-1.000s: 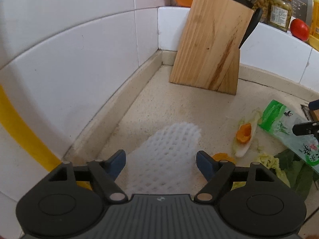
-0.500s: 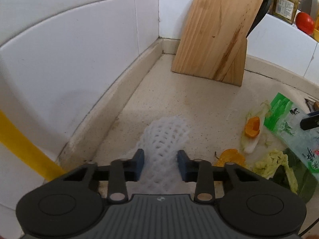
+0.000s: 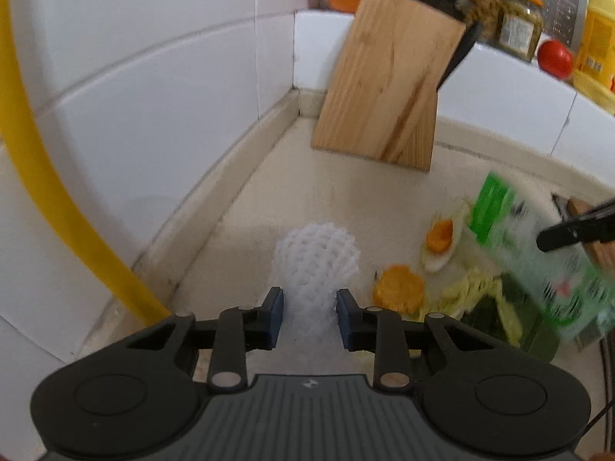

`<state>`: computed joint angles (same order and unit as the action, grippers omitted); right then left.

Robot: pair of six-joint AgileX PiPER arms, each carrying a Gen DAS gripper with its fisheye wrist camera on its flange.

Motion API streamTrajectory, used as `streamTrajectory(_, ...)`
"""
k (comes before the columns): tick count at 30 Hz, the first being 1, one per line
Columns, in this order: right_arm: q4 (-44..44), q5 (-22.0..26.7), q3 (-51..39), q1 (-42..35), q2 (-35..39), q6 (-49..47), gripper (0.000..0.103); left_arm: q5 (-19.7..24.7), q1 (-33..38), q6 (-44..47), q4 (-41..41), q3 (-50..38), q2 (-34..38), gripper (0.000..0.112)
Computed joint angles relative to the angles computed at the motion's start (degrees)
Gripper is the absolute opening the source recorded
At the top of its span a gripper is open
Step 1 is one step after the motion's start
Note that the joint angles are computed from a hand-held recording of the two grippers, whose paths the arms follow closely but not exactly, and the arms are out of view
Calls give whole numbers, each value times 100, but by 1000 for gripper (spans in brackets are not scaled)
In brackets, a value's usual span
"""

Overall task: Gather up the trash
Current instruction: 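Grasp the white foam net with the left tool while the right tool grasps the green snack bag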

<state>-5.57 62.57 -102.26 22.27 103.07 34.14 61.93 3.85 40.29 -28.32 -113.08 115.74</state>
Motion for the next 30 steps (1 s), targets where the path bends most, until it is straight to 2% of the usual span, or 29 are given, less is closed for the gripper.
streamTrajectory(2, 63, -21, -27, -57, 122, 13, 26, 36, -21, -165, 58, -76, 94, 26)
streamTrajectory(5, 102, 48, -107, -77, 334, 2, 35, 7, -31, -254, 7, -120, 177, 31)
streamTrajectory(7, 221, -3, -61, -99, 383, -59, 35, -95, -83, -289, 87, -112, 213, 33)
streamTrajectory(9, 261, -107, 62, -114, 361, 24, 33, -200, -145, -368, 240, -112, 271, 33)
streamTrajectory(11, 292, -238, 232, -139, 278, 90, 14, -88, -159, -507, 281, -256, 401, 32)
streamTrajectory(14, 432, -417, 556, -173, 60, 133, 8, -105, -151, -540, 282, -225, 338, 24)
streamTrajectory(18, 829, -1030, 1278, -308, -519, 283, 6, -85, -55, -469, 180, 23, 60, 21)
streamTrajectory(23, 920, -1600, 1977, -227, -1239, 632, 5, 41, 251, -251, -259, 526, -481, 21)
streamTrajectory(27, 904, -1838, 2438, -63, -1763, 909, 5, 307, 483, -20, -633, 1115, -1080, 21)
streamTrajectory(30, 891, -1945, 2791, 139, -2107, 1179, 5, 367, 545, 272, -812, 1903, -1708, 21)
